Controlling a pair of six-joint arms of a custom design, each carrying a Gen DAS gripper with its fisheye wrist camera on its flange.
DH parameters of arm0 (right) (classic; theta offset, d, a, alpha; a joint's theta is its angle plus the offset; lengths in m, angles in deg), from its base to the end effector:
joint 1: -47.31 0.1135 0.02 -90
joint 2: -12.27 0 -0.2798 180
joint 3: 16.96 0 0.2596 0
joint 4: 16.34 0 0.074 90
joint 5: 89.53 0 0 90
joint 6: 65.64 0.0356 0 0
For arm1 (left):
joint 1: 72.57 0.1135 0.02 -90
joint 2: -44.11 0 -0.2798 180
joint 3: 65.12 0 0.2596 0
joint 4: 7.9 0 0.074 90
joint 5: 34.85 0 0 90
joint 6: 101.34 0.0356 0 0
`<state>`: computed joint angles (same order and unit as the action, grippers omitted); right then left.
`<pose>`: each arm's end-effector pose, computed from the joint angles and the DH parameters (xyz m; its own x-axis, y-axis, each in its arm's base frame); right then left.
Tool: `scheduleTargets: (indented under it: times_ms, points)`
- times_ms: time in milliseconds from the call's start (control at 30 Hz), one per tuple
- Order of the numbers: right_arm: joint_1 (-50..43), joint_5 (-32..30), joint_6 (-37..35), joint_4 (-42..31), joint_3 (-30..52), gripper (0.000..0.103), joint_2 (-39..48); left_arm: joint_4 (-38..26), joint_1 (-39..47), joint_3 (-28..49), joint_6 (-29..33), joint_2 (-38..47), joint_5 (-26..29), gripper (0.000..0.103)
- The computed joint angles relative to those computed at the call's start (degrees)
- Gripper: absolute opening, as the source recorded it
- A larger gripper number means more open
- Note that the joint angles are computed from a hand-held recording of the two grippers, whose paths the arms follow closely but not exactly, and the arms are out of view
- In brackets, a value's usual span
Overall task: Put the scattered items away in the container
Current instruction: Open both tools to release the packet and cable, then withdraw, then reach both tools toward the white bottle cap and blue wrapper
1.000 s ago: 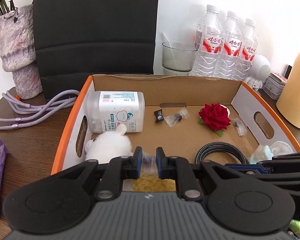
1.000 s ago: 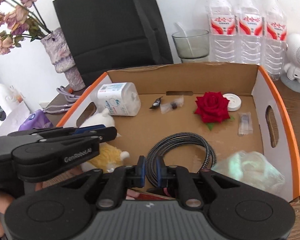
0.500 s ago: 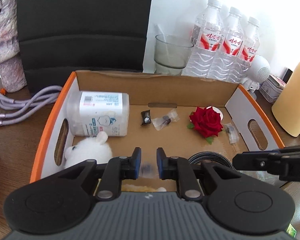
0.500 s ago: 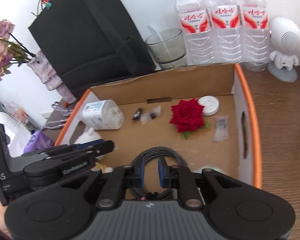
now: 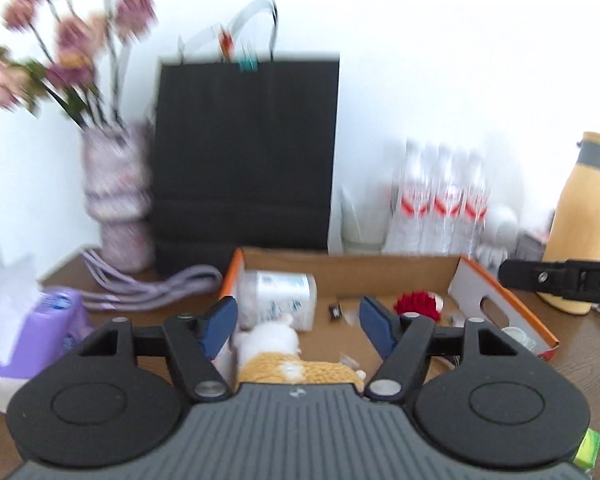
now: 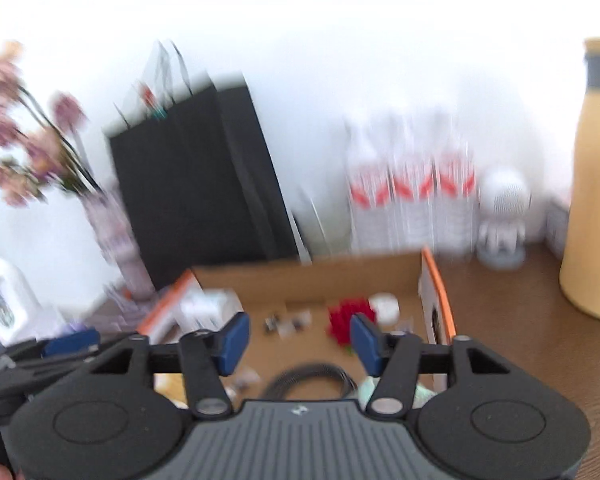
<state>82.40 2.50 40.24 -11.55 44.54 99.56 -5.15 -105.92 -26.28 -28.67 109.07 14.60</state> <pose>0.2812 0.1960 0.2408 -0.4318 0.0308 -0.9014 -0.4463 0.8612 0.2432 0.2027 -0.1057 0.2126 -0.2922 -0.0786 -0.9531 -0.1758 0.9840 -0.0273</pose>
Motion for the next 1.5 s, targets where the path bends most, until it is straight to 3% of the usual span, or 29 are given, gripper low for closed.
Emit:
scheduleTargets:
  times_ms: [67, 133, 200, 333, 500, 600, 800, 1133, 1500]
  points:
    - [2.8, 5.3, -1.5, 9.0, -8.9, 0.071, -5.1, 4.9, -7.4, -5.5, 0.3, -4.3, -8.7, 0.081]
    - [5.8, 10.5, -2.7, 10.0, -13.2, 0.073, -9.3, 0.0, -13.8, -6.5, -2.8, -8.2, -15.4, 0.082]
    - [8.1, 13.6, -3.2, 7.7, -15.8, 0.077, -13.6, -10.9, -18.9, -4.9, -9.5, -11.0, -18.8, 0.083]
    - [11.0, 15.1, -1.7, 2.4, -20.5, 0.083, -21.8, -33.0, -30.2, -0.4, -28.6, -11.5, -27.0, 0.086]
    - [15.9, 17.0, 1.0, -5.8, -25.1, 0.084, -31.0, -59.7, -43.2, 5.9, -59.7, -1.8, -33.6, 0.092]
    - [19.0, 18.9, 1.4, -8.7, -27.6, 0.084, -35.4, -68.4, -46.7, 8.6, -69.3, 4.3, -33.8, 0.092]
    - [24.0, 22.5, 1.4, -13.8, -31.5, 0.085, -44.2, -61.9, -47.4, 8.0, -67.6, 8.3, -31.1, 0.092]
    - [16.0, 17.1, 3.6, -17.5, -33.3, 0.085, -44.2, -40.0, -41.9, 3.4, -48.0, 6.2, -25.9, 0.092]
    - [10.7, 12.1, 2.6, -11.8, -33.7, 0.084, -37.5, -34.0, -40.0, 2.1, -42.7, 7.6, -19.9, 0.091]
